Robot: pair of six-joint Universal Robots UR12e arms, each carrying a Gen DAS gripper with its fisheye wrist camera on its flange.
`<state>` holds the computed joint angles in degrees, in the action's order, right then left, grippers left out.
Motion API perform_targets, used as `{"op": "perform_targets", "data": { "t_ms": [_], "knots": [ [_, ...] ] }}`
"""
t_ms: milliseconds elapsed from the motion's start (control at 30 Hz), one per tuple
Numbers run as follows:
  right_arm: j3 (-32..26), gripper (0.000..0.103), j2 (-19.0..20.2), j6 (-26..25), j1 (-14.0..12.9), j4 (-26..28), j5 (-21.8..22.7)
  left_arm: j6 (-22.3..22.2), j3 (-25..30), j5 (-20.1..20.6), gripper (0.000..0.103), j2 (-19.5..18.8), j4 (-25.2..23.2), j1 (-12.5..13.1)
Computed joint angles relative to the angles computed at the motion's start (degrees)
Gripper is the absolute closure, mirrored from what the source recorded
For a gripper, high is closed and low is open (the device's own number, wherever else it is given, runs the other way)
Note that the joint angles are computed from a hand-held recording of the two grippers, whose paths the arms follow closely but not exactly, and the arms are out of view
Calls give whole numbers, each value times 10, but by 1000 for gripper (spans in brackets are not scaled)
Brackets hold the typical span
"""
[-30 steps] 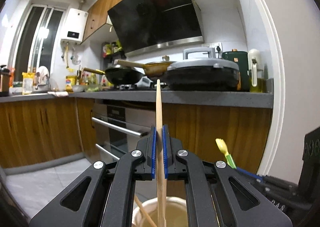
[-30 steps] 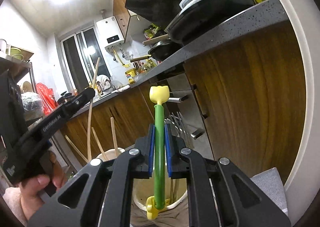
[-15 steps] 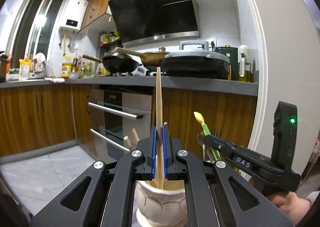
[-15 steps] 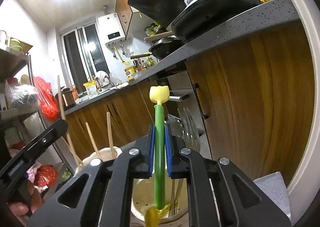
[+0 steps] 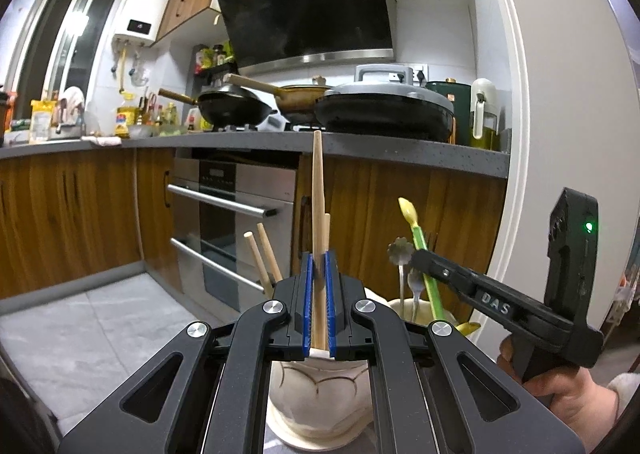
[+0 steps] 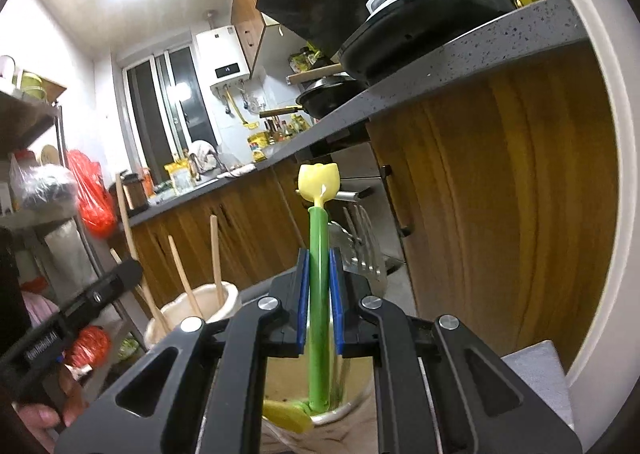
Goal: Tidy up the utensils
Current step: 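Lower chopstick into tall cup with left tool while right tool lowers green utensil into small cup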
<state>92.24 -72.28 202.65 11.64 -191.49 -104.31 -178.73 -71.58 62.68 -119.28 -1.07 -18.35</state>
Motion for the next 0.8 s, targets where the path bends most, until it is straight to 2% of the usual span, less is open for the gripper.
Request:
{"op": "perform_targets", "data": {
  "t_ms": [200,400,533,667,800],
  "knots": [
    [-8,93,7,-20,3,23,-12,-1,1,-5,96,0,-7,1],
    [9,93,-10,-26,5,33,-11,1,0,-12,96,2,-9,4],
    [17,93,-20,-56,14,39,-24,10,-2,-12,96,4,-17,5],
    [20,93,-26,-86,25,58,-38,24,-2,-5,96,6,-41,3],
    [20,93,-27,-93,30,73,-46,25,-2,0,96,7,-58,3]
  ]
}}
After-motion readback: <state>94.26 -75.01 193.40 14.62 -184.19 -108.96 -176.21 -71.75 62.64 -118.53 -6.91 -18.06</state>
